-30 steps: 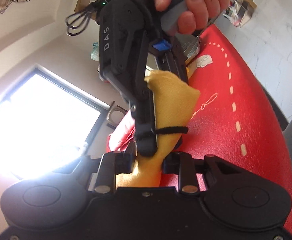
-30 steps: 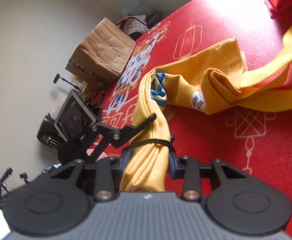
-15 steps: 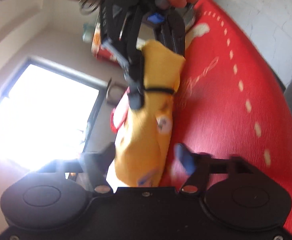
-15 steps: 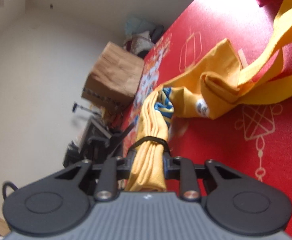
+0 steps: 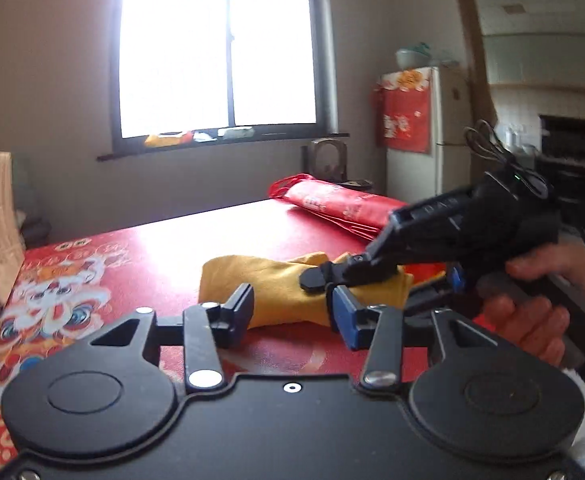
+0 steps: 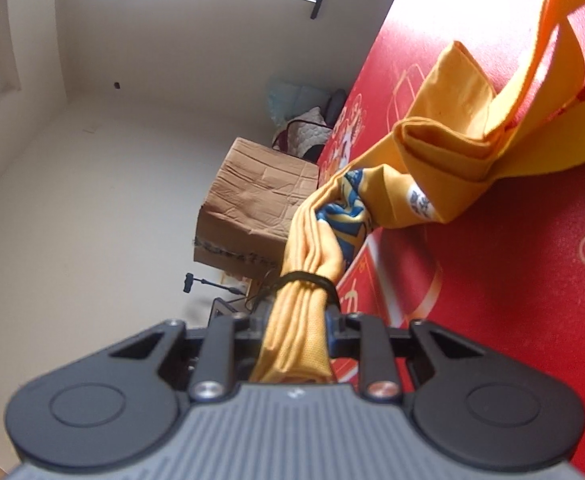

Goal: Fold shopping bag

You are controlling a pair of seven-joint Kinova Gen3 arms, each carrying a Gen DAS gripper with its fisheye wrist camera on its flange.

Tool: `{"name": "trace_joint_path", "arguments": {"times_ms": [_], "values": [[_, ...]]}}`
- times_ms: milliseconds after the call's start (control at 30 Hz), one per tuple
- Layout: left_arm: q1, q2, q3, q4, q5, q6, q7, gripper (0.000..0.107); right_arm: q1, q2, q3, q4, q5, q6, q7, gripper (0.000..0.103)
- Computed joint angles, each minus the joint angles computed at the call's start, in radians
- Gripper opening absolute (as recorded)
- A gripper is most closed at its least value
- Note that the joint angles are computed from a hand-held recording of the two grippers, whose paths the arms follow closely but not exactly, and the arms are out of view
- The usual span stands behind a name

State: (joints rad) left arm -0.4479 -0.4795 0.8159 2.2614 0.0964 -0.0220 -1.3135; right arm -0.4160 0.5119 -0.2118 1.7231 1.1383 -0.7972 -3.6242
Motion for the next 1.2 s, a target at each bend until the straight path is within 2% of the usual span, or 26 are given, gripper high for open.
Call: {"name": "trace_joint_path", "arguments": {"times_ms": [33,100,200,333,400,500,567,767,900,1000,1067,1200], "values": [[0.027,0.005,-0.033,0.007,0.011,0.002,0.011,0.037,-0.003,-0.002,0.000,0.005,-0.012,0.005,0.010,0.023],[0.094,0.023,-0.105,0.015,0.015,0.008,0.020,0.035,-0.016,-0.015,0.001,0.022,-0.050,0.033,0.056,0.023],[0.090,0.025,-0.115,0.014,0.005,0.022,0.015,0.037,-0.027,-0.038,-0.007,0.037,-0.071,0.085,0.123,0.023],[0.002,0.000,-0.030,-0.024,0.001,0.079,0.039,0.035,-0.042,-0.070,-0.030,0.040,-0.090,0.168,0.208,0.023],[-0.022,-0.008,-0.011,-0.039,-0.008,0.105,0.054,0.035,-0.048,-0.081,-0.042,0.042,-0.104,0.203,0.254,0.023],[-0.088,-0.040,0.042,-0.064,-0.030,0.159,0.084,0.042,-0.063,-0.098,-0.061,0.055,-0.164,0.262,0.331,0.022],[-0.159,-0.090,0.103,-0.074,-0.046,0.190,0.108,0.047,-0.054,-0.097,-0.083,0.059,-0.188,0.279,0.346,0.022],[-0.301,-0.225,0.231,-0.097,-0.050,0.252,0.147,0.047,-0.024,-0.090,-0.146,0.069,-0.245,0.322,0.355,0.021],[-0.357,-0.288,0.280,-0.113,-0.032,0.284,0.145,0.047,-0.008,-0.084,-0.175,0.079,-0.292,0.327,0.372,0.021],[-0.373,-0.295,0.285,-0.115,0.004,0.292,0.151,0.048,-0.009,-0.082,-0.187,0.075,-0.322,0.340,0.395,0.021],[-0.399,-0.313,0.298,-0.123,0.023,0.310,0.161,0.055,-0.007,-0.079,-0.198,0.074,-0.336,0.347,0.406,0.021],[-0.427,-0.351,0.313,-0.125,0.046,0.318,0.161,0.062,0.000,-0.070,-0.221,0.068,-0.359,0.357,0.422,0.021]]}}
